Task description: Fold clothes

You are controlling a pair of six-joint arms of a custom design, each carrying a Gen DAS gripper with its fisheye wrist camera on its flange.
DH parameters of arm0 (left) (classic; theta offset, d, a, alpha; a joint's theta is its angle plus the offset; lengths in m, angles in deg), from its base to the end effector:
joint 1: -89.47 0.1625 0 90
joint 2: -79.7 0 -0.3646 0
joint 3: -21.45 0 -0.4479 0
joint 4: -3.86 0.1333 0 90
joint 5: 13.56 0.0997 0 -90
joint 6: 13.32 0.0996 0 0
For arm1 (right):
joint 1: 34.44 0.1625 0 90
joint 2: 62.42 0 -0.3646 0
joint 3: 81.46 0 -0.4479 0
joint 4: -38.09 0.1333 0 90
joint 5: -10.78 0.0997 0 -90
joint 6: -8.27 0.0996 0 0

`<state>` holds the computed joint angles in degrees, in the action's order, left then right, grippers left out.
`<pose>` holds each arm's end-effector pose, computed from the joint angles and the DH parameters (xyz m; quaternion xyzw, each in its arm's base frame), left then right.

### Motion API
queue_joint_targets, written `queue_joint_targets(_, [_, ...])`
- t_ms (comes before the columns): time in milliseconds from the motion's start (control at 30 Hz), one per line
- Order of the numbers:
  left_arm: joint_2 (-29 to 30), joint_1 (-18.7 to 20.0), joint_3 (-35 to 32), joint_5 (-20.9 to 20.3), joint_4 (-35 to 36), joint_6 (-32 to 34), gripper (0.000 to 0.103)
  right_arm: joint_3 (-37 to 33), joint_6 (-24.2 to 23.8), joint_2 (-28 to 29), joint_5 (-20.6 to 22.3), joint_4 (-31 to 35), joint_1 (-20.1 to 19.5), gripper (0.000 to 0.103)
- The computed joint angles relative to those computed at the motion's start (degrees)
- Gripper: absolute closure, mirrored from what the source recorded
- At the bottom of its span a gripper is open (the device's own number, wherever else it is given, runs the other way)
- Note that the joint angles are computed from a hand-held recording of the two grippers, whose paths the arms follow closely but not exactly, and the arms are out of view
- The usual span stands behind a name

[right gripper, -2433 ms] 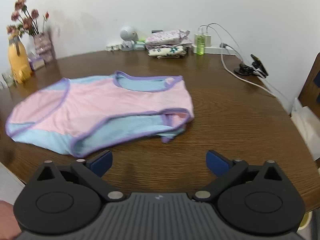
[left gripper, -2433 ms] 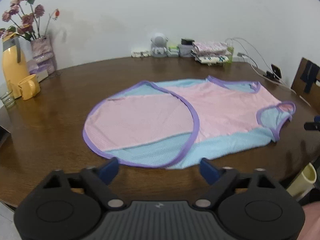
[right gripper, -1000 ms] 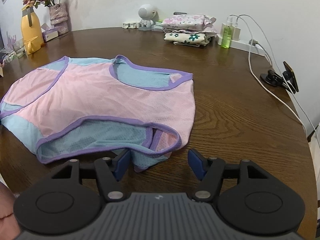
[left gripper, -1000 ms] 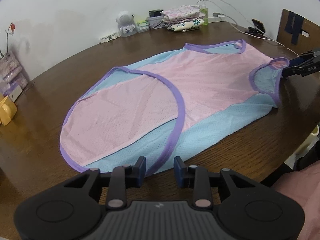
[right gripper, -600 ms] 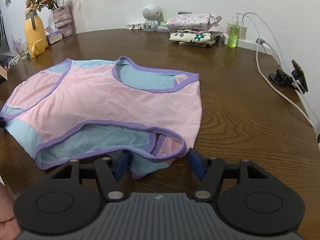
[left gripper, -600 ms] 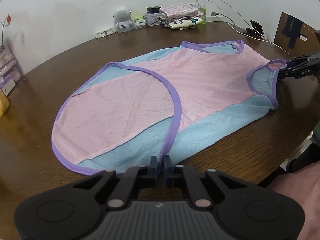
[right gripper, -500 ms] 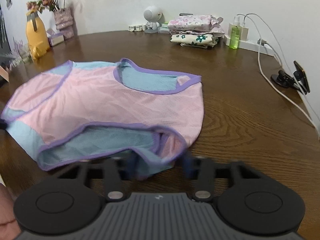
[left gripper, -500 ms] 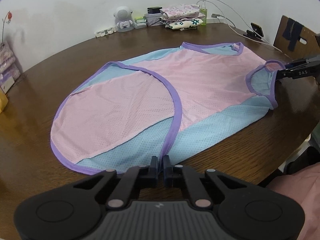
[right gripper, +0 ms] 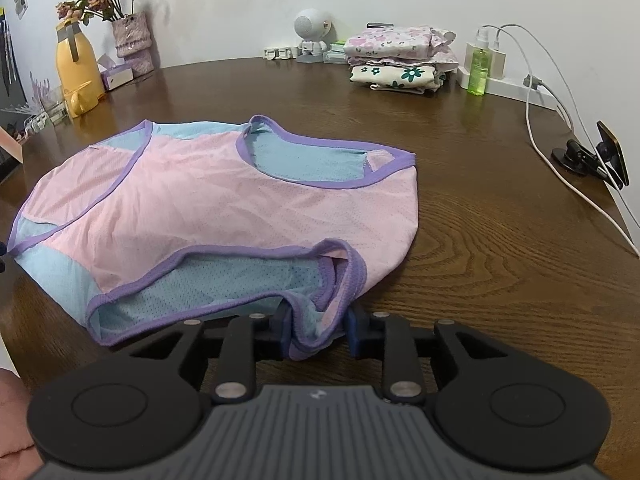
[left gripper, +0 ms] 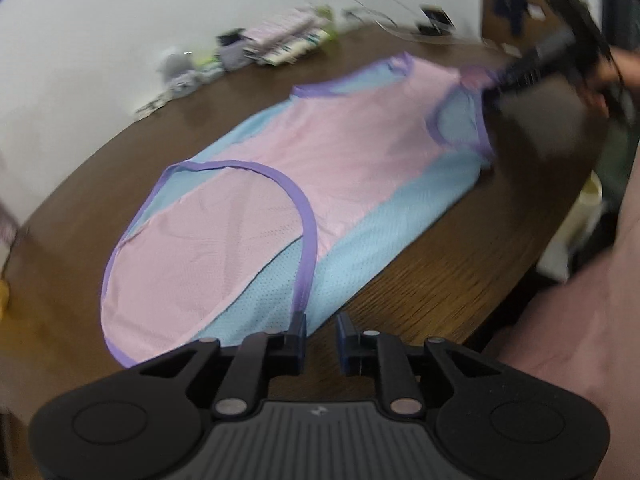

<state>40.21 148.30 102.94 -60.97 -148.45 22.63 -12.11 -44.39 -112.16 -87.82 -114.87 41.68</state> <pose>-0.2078 -0.7312 0.0605 0.4536 0.7996 -0.1492 0.3640 -0.0764 -0.8028 0.2872 0.2815 -0.8833 0.2697 0.2603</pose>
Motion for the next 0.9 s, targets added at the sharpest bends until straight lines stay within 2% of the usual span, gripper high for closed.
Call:
queue_joint_targets(300, [4.2,1.6,-10.4,-4.0,15.5,9.0,0.090,-1.2,-0.1,0.5,-1.6,1.1,0.4,0.076])
queue_joint_targets(367, [4.6,1.9,-11.8,-4.8,18.3,10.7,0.090,-1.4,0.4,0.6,-1.5,1.0,0.4,0.071])
queue_joint_targets(400, [4.8,2.0,-13.0,-5.6,20.5,10.9,0.087,-1.5,0.8,0.6,-1.2,1.0,0.3,0.069])
queue_joint_targets(500, [5.7,2.4,-15.9,-6.6,24.6,11.6,0.061,-2.1,1.7,0.9,-0.8,1.5,0.2,0.068])
queue_joint_targets(667, [9.9,2.8,-24.9,-7.3,35.6,11.9,0.058,-3.2,2.5,1.6,-1.6,2.0,0.3,0.067])
queue_joint_targets(700, [10.5,2.6,-26.0,-7.0,36.8,12.7,0.061,-2.9,2.6,1.5,-1.7,1.7,0.4,0.066])
queue_joint_targets(800, [11.2,1.8,-25.5,-4.4,35.1,20.0,0.085,-2.9,3.0,1.5,-2.2,1.6,0.4,0.065])
queue_joint_targets(833, [11.3,1.5,-24.9,-3.2,33.8,22.7,0.086,-2.8,3.0,1.4,-2.4,1.5,0.5,0.065])
queue_joint_targets(900, [11.9,1.4,-26.1,-2.9,35.7,24.5,0.090,-2.5,3.1,1.3,-2.8,1.4,0.5,0.065])
